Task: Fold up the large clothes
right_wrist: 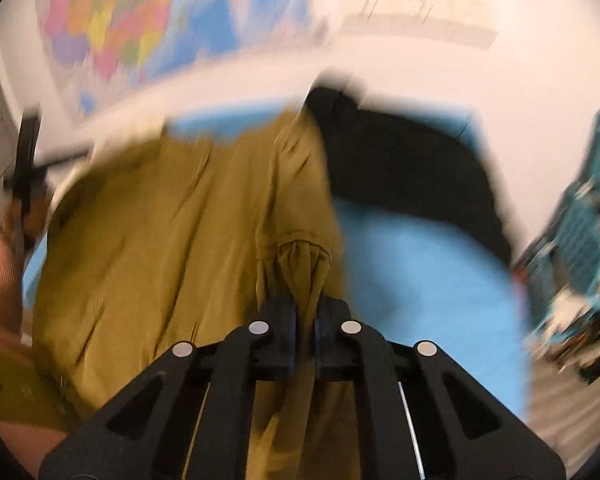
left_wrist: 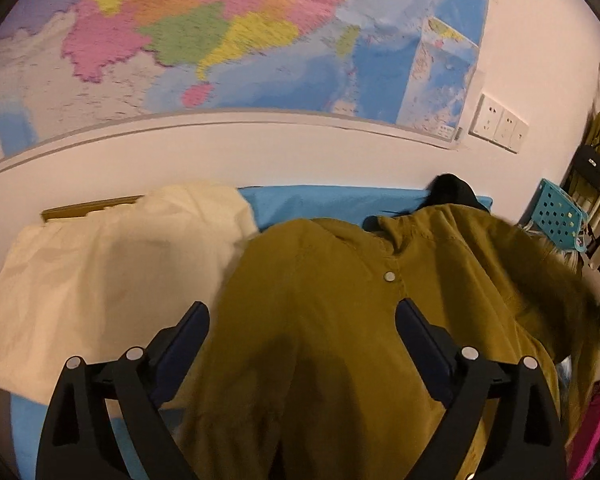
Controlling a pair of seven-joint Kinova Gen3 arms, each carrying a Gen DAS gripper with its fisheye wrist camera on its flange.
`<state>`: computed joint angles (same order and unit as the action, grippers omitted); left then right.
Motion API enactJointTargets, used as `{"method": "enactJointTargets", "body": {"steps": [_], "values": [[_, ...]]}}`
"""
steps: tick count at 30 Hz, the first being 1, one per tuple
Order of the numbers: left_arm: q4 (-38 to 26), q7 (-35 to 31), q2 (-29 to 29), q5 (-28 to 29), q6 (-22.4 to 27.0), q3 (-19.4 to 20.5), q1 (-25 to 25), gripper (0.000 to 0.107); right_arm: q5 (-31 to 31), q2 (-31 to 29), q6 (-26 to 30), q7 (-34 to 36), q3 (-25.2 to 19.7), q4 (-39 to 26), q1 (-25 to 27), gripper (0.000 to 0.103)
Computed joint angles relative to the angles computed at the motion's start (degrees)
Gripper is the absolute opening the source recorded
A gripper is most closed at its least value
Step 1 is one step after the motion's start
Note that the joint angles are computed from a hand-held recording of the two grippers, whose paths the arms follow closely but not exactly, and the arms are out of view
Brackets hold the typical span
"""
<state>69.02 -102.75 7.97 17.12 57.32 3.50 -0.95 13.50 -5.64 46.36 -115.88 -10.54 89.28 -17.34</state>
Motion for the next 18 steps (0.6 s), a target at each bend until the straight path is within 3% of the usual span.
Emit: {"method": "enactJointTargets", "body": {"steps": [3, 7, 10, 11, 13, 14, 15, 18], "values": [[2.5, -0.1, -1.8, 0.1, -1.6, -0.6, -0.6, 0.091, 3.8, 0.0, -1.6, -2.2, 0.0, -3.4, 4.2, 0.005], [6.1, -0.4, -3.8, 0.2, -2.5, -1.9, -0.9, 0.091, 0.1, 4.3, -3.0, -1.8, 7.5, -4.9, 2.3, 0.006], [9.2, -2.1, -5.6, 0.5, -2.0, -2.6, -1.3, 0.091, -1.5, 10.5, 0.4, -1.8, 6.1, -5.7, 5.5, 0.008], [10.7, -3.5, -6.4, 0.9, -1.8, -2.3, -2.0, 0.091, -3.0, 11.7, 0.2, -2.1, 5.2, -5.2, 6.9, 0.013], [13.8, -6.4, -7.9, 2.3, -1.1, -3.1, -2.4, 0.094, -3.0, 13.4, 0.6, -4.9, 6.0, -4.0, 6.4, 0.034], [14.8, -6.8, -8.4, 2.2, -0.8, -3.2, -2.3, 0.095, -2.2, 13.7, 0.3, -6.9, 5.6, -3.0, 6.4, 0.053], [16.4, -7.9, -9.0, 2.4, -0.6, -3.5, -2.3, 0.095, -0.8, 13.0, -0.8, -9.2, 6.0, -1.3, 5.3, 0.063], [20.8, -6.5, -10.7, -0.7, -1.6, -3.0, -2.1, 0.095, 4.7, 8.1, -6.0, -16.2, 8.0, 4.9, 1.1, 0.068]]}}
